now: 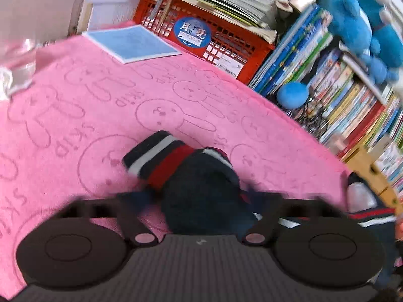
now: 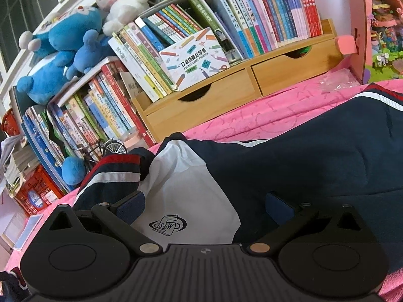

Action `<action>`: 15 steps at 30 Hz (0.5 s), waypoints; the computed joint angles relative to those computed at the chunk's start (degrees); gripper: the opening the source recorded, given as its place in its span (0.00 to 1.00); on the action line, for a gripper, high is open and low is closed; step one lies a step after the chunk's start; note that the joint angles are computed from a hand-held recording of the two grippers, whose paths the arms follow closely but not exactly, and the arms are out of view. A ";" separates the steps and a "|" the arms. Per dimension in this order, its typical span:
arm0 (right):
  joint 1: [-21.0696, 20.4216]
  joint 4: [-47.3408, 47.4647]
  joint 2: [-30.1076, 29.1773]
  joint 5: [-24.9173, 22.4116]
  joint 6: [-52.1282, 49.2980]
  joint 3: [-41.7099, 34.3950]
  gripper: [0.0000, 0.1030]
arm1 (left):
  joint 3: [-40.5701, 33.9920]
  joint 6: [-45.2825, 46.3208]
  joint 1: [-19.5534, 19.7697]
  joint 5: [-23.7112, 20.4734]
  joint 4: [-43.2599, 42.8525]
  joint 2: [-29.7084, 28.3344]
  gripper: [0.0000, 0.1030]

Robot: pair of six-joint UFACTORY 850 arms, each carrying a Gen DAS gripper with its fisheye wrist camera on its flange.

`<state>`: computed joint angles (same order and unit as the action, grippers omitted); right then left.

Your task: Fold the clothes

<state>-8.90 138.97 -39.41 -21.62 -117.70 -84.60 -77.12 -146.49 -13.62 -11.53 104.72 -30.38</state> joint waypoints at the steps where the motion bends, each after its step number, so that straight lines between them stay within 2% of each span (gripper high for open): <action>1: 0.00 -0.06 -0.03 0.03 0.06 -0.03 1.00 | -0.48 0.89 -0.05 -0.46 -0.37 -0.03 0.33; 2: -0.02 -0.15 -0.05 0.02 0.14 -0.05 1.00 | -0.76 -0.62 -0.06 -0.92 1.65 -0.03 0.25; 4: -0.03 -0.18 -0.10 0.07 0.09 -0.12 1.00 | -1.78 0.11 -0.12 -2.23 2.27 -0.11 0.23; 7: 0.05 1.08 0.04 -0.10 -1.47 0.08 1.00 | -7.03 8.74 0.23 -7.18 -1.37 -1.05 0.21; 11: 0.13 5.20 0.73 -2.45 -6.32 1.44 1.00 | -17.37 18.88 0.56 -20.04 2.07 -4.45 0.21; 14: 0.48 6.60 0.94 -3.51 -9.45 1.77 1.00 | -27.97 31.75 0.90 -32.54 4.01 -10.27 0.22; 15: 0.63 5.56 0.81 -3.19 -9.42 1.45 1.00 | -31.36 35.27 1.46 -34.79 2.28 -12.34 0.22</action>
<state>-8.27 144.53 -38.60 -24.81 -127.13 -83.15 -108.48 -111.22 -12.16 -46.32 107.00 -42.72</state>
